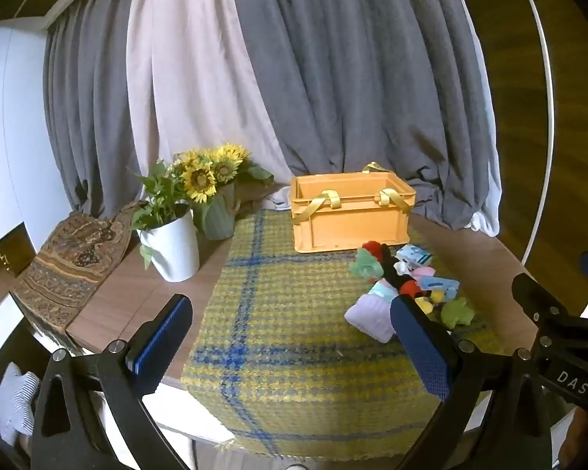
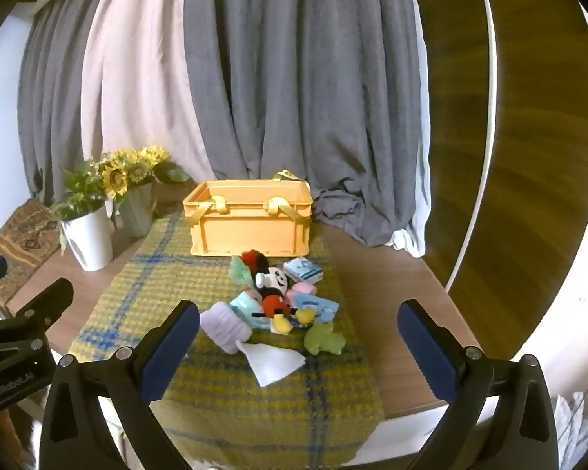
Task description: Organize soft objects
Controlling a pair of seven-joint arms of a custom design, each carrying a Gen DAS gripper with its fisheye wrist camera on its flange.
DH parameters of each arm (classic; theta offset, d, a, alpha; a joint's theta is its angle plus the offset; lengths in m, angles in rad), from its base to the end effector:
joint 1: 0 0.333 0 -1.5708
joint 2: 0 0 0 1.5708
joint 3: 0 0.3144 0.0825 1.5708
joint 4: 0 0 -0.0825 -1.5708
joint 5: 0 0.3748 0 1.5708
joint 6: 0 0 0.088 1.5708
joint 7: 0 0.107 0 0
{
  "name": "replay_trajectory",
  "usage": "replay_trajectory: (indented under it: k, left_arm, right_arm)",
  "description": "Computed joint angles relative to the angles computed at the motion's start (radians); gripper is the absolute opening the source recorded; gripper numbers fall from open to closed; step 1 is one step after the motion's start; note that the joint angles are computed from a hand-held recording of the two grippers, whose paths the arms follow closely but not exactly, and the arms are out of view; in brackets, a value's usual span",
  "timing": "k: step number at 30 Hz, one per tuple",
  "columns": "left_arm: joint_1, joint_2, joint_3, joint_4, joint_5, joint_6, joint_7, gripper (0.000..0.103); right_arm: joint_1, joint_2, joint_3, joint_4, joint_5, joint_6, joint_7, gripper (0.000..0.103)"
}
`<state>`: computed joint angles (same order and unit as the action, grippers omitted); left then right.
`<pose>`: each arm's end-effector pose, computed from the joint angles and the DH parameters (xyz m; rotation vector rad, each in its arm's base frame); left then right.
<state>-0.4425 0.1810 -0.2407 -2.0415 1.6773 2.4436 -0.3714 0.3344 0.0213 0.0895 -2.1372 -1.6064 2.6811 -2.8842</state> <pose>0.4657 -0.3716 0.3847 -1.4834 1.5307 -0.8509 0.4963 0.2581 0.4308 -1.5547 1.6336 -1.0142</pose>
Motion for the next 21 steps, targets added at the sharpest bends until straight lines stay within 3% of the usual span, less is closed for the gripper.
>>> replay_trajectory:
  k: [8, 10, 21]
  left_arm:
    - [-0.04, 0.02, -0.014, 0.043, -0.073, -0.068, 0.041, 0.103]
    - [-0.02, -0.037, -0.005, -0.002, -0.066, -0.008, 0.044, 0.103]
    - [-0.007, -0.052, -0.024, -0.019, -0.049, -0.017, 0.027, 0.103]
  right_arm:
    - [-0.002, -0.064, 0.007, -0.049, -0.053, -0.016, 0.063, 0.102]
    - [-0.008, -0.07, 0.009, -0.055, -0.026, -0.007, 0.035, 0.102]
    - [-0.023, -0.088, 0.019, -0.067, -0.024, 0.003, 0.031, 0.102]
